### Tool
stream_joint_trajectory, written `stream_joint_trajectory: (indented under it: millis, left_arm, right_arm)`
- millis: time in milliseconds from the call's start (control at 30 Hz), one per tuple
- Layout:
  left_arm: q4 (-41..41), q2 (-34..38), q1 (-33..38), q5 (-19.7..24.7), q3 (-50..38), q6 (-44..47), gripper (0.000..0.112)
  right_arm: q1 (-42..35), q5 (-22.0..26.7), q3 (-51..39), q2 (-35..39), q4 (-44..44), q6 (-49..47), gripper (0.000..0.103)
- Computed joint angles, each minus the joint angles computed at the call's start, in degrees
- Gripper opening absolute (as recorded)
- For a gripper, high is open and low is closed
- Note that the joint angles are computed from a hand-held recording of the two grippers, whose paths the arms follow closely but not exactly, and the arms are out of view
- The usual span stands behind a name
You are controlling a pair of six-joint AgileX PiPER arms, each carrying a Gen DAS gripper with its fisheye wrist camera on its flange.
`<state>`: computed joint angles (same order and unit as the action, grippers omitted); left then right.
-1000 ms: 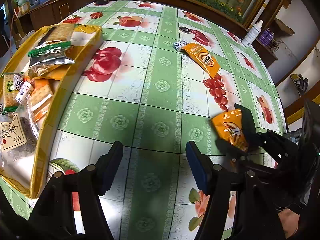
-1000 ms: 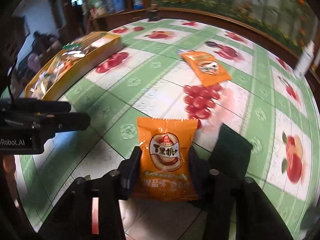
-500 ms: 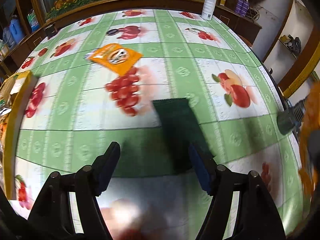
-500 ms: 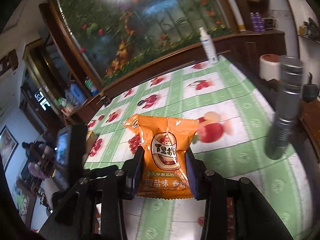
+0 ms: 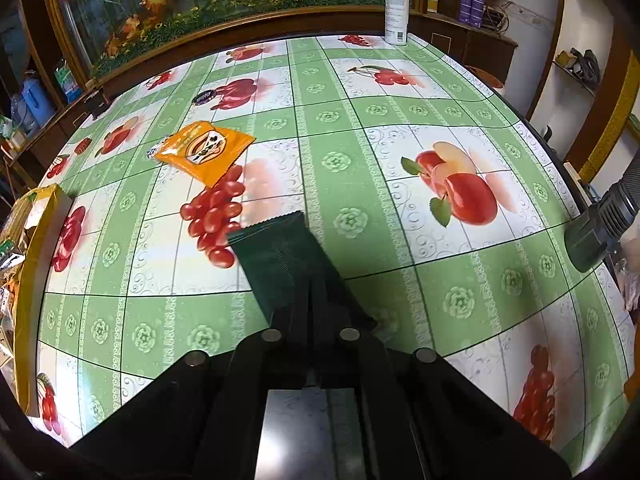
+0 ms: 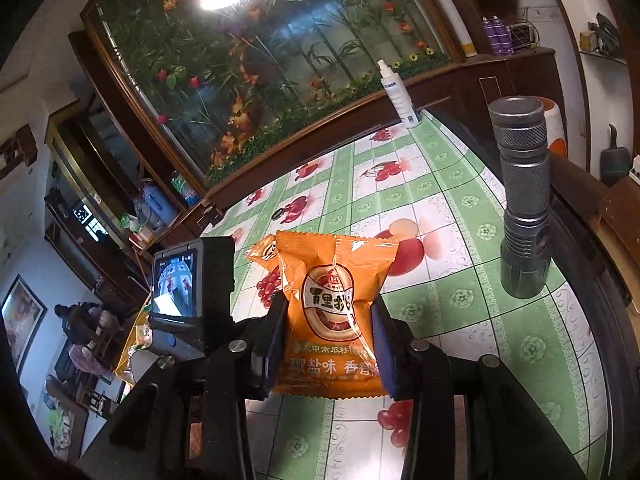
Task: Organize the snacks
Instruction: 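Grasp the dark green packet with left tool while right tool grasps the orange bag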
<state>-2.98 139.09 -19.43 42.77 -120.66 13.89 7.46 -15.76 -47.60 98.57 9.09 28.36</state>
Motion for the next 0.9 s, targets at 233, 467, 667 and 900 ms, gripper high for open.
stream_joint_trajectory:
  millis: [233, 467, 667, 900]
  left_arm:
    - [-10.4, -2.2, 7.4, 2.4, 3.2, 10.2, 0.0]
    - [-18.1, -5.5, 14.2, 4.0, 5.8, 17.8, 0.0]
    - [-13.7, -1.5, 9.2, 8.5, -1.4, 10.6, 0.035]
    - [-3.5, 7.1, 1.9, 11.9, -13.9, -4.1, 0.055]
  right_arm:
    - [2.5, -1.3, -0.7, 0.8, 2.1, -0.6, 0.04]
    - [6.7, -1.3, -3.9, 2.8, 4.8, -2.8, 0.04]
    - [7.4, -1.7, -3.2, 2.1, 11.2, -7.9, 0.04]
    - [5.7, -0.2, -0.6, -0.7, 11.4, -9.1, 0.041]
